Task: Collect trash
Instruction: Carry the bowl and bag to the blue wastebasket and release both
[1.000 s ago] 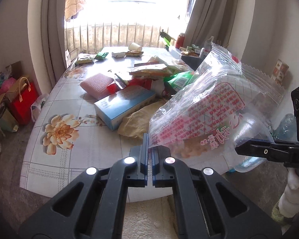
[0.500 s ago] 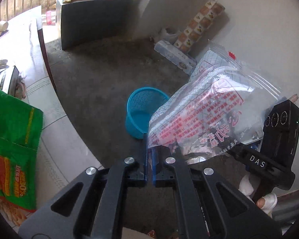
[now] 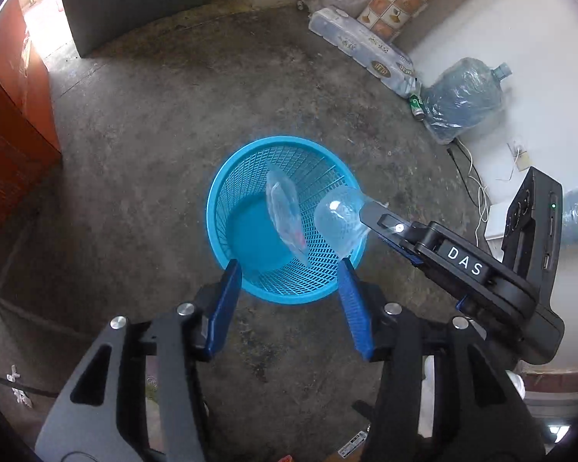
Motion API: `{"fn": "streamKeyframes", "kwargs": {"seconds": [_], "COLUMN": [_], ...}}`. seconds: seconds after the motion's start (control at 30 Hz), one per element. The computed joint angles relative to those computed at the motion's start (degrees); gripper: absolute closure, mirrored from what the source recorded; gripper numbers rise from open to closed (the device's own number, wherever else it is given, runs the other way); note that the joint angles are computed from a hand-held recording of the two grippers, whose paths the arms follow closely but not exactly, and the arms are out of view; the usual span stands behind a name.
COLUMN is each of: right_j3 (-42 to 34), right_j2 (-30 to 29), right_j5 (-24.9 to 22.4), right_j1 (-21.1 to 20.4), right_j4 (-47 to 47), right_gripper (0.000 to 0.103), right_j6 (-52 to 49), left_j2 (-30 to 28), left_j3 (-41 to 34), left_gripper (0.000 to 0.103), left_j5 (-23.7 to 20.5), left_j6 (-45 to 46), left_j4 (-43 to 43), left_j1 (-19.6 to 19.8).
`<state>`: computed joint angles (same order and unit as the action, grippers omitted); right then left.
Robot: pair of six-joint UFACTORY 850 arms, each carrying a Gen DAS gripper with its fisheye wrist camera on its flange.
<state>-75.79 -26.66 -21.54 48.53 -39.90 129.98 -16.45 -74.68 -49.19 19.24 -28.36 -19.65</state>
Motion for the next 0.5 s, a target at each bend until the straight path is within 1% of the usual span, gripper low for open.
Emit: {"fn": "streamKeyframes", "kwargs": {"seconds": [0.07, 0.1, 0.13, 0.2, 0.27, 0.33, 0.37, 0.43, 0.47, 0.5], "right_j3": [1.79, 2.19, 2.22, 2.31, 2.77, 1.64, 0.43, -3.24, -5.52, -8.47], "right_j2": [0.84, 1.22, 1.26, 1.63, 2.78, 3.50, 3.64, 3.29, 2.85, 2.04], "right_j5": [1.03, 0.84, 0.20, -1.02, -2.08, -5.45, -8.00, -14.20, -17.64, -22.02], "right_j1": [0.72, 0.99, 1.25, 1.71, 2.78, 4.32, 5.37, 7.69, 9.03, 10.68], "right_j4": [-7.63, -9.85, -10.31, -9.43, -13.02, -14.36, -14.46, -13.05, -12.91, -13.09], "right_gripper": [0.059, 0.059, 0.058, 0.058, 0.058, 0.058, 0.058, 0.058, 0.056, 0.050], "right_j6": [8.38, 10.23, 10.36, 10.13, 14.52, 14.48, 12.98, 7.34, 4.36, 1.17], "left_j2": [1.08, 1.79, 3.27, 4.92, 7.01, 10.17, 12.06, 16.30, 18.58, 20.88], "left_j3": [1.09, 1.66, 3.08, 4.07, 5.17, 6.92, 7.93, 10.04, 11.11, 12.29], "left_gripper": [0.052, 0.050, 0.050, 0.050, 0.050, 0.050, 0.050, 0.050, 0.050, 0.048], "left_j5": [0.71, 1.59, 2.43, 2.71, 2.44, 2.29, 2.33, 1.92, 1.73, 1.30], "left_j6": [1.73, 2.07, 2.54, 2.76, 3.69, 6.66, 8.39, 12.60, 14.52, 17.46], "left_j4": [-1.76, -1.94, -1.93, -2.43, -4.01, -6.93, -8.38, -11.41, -12.74, -14.82], "left_j1": [1.02, 1.35, 2.07, 3.00, 4.24, 5.80, 6.59, 8.55, 9.61, 10.97]}}
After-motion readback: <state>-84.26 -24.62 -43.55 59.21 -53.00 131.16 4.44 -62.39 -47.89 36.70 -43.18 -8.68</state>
